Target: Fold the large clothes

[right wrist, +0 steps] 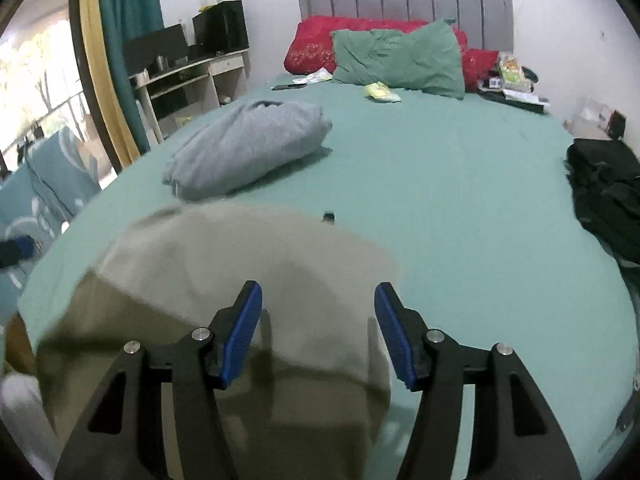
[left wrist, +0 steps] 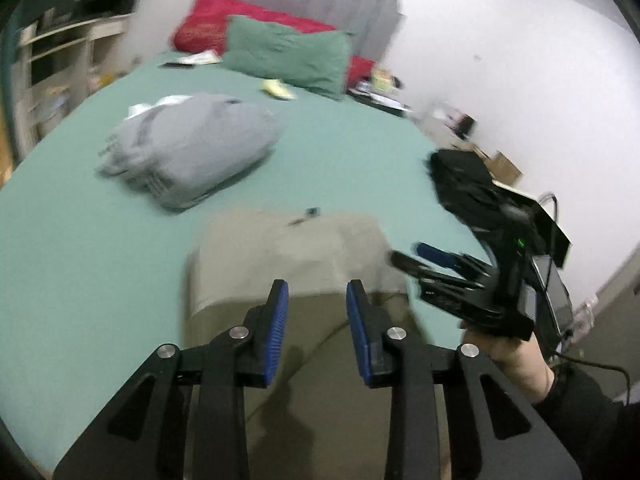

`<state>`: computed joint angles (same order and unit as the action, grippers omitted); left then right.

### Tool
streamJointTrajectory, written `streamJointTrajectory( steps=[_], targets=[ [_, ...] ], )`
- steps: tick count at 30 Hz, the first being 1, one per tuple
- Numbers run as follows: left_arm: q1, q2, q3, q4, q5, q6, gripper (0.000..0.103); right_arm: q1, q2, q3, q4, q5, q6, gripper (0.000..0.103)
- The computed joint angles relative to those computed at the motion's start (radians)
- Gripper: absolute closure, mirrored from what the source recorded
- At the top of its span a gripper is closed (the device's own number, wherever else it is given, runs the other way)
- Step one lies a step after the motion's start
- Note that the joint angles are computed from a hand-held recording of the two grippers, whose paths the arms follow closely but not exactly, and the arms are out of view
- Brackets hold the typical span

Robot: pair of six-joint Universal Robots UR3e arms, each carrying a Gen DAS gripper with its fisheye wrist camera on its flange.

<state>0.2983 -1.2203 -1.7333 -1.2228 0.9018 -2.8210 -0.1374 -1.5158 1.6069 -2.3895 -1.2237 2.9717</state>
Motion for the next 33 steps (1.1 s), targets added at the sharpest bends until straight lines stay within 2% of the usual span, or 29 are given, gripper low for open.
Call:
streamJointTrajectory(
  steps=[2,5,7,10,13,15,17,20,22,23,24,26,28,30,31,33],
  targets=[
    [-0.095,-0.148,0.033,0.094,0.035,-0.046,0.071,0.021,0.105,-0.105,0.038,-0.023,-0.013,0.044],
    [-0.227,-0.374,0.090,0.246,0.219,-0.132,0.071,0.043,0.246,-0.230,0.101,-0.030,0.004,0.044],
    [-0.217,-0.447,0.083,0.269,0.261,-0.148,0.071,0.070,0.341,-0.304,0.112,-0.077,-0.010,0.040],
    [-0.156,-0.554,0.068,0.297,0.189,-0.166,0.072,0.098,0.410,-0.335,0.097,-0.122,-0.033,0.032],
    [-0.118,-0.590,0.073,0.304,0.133,-0.151,0.073,0.070,0.430,-0.356,0.130,-0.078,0.004,0.020],
    [-0.106,-0.571,0.066,0.288,0.116,-0.145,0.073,0.050,0.416,-0.359,0.156,-0.043,0.019,0.020],
    [-0.092,-0.512,0.022,0.305,0.107,-0.159,0.073,0.030,0.339,-0.299,0.159,-0.024,0.024,0.019],
    [-0.028,-0.312,-0.116,0.290,0.097,-0.137,0.067,-0.037,0.094,-0.086,0.168,0.095,-0.011,0.018],
    [0.051,-0.168,-0.169,0.176,0.022,-0.085,0.064,-0.099,-0.074,0.017,0.260,0.215,-0.088,0.018],
    [0.073,-0.121,-0.183,0.132,-0.008,-0.064,0.062,-0.117,-0.151,0.063,0.303,0.243,-0.127,0.018],
    [0.106,-0.037,-0.205,0.037,-0.040,-0.006,0.060,-0.132,-0.240,0.106,0.364,0.258,-0.178,0.018],
    [0.133,0.070,-0.229,-0.092,-0.055,0.060,0.056,-0.123,-0.375,0.172,0.463,0.222,-0.255,0.018],
    [0.168,0.180,-0.259,-0.252,-0.048,0.137,0.053,-0.050,-0.455,0.248,0.475,0.105,-0.261,0.018],
    [0.153,0.245,-0.332,-0.267,0.004,0.154,0.053,-0.028,-0.596,0.412,0.412,0.032,-0.231,0.018],
    [0.152,0.279,-0.375,-0.258,0.019,0.164,0.053,-0.051,-0.683,0.499,0.398,0.031,-0.232,0.018],
    [0.129,0.350,-0.452,-0.195,0.061,0.149,0.053,-0.136,-0.822,0.619,0.409,0.095,-0.276,0.018]
  ],
)
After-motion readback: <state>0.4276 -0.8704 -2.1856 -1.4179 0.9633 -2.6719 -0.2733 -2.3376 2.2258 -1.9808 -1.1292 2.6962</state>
